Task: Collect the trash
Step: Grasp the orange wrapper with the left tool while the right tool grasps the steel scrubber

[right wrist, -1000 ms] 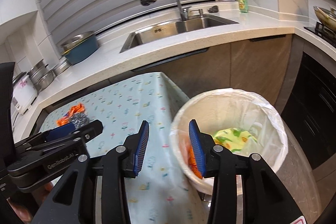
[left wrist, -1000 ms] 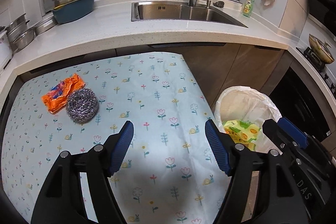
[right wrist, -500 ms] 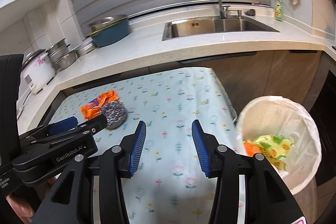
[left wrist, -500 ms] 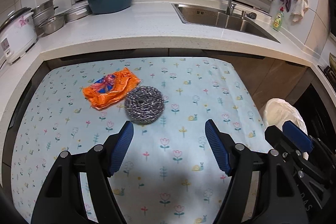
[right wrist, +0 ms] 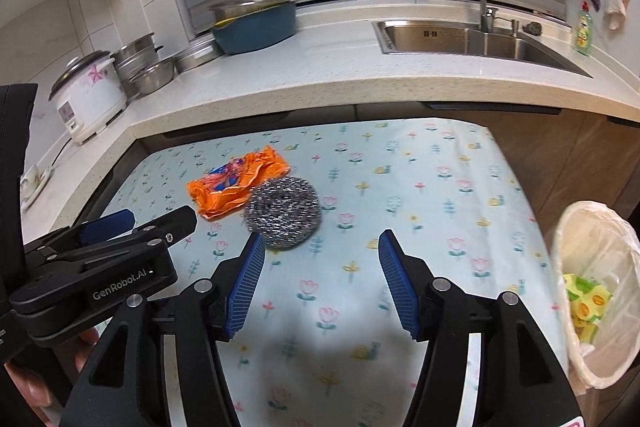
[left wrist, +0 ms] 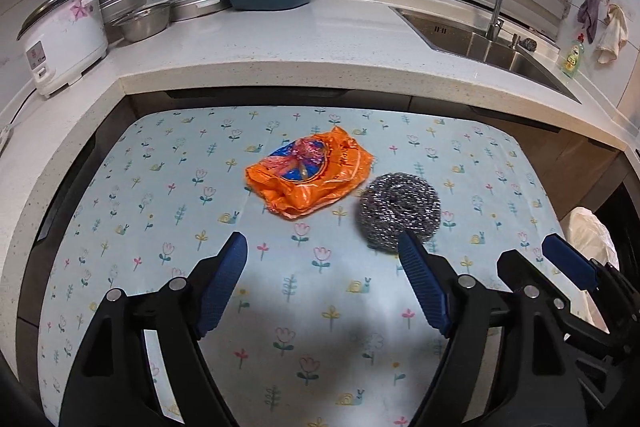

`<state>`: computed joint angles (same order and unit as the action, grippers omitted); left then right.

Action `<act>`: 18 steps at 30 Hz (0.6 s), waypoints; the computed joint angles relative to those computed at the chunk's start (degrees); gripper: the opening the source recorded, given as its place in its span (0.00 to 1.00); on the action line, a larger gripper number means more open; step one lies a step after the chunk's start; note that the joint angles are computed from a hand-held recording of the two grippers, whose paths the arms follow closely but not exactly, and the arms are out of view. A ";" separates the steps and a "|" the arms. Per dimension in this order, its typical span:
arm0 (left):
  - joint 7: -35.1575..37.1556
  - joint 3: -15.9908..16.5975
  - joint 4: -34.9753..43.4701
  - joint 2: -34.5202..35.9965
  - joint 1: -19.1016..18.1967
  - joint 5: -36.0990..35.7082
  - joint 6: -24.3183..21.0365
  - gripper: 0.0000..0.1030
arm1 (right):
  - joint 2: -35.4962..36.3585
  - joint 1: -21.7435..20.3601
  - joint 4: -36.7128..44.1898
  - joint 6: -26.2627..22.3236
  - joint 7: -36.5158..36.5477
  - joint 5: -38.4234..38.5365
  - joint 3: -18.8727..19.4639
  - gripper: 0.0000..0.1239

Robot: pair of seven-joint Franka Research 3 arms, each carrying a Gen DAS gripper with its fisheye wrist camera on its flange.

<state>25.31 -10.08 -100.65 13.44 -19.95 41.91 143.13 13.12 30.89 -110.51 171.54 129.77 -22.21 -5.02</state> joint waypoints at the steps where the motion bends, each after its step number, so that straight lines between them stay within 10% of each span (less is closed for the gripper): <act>1: 0.04 0.20 -0.33 -0.02 0.33 -0.16 0.33 0.78 | 1.19 -0.25 1.35 -0.43 -0.82 0.85 0.72 0.47; 18: 12.12 2.46 9.90 10.91 4.02 -7.76 3.85 0.88 | 18.79 1.01 22.06 -7.51 -12.89 14.29 1.48 0.55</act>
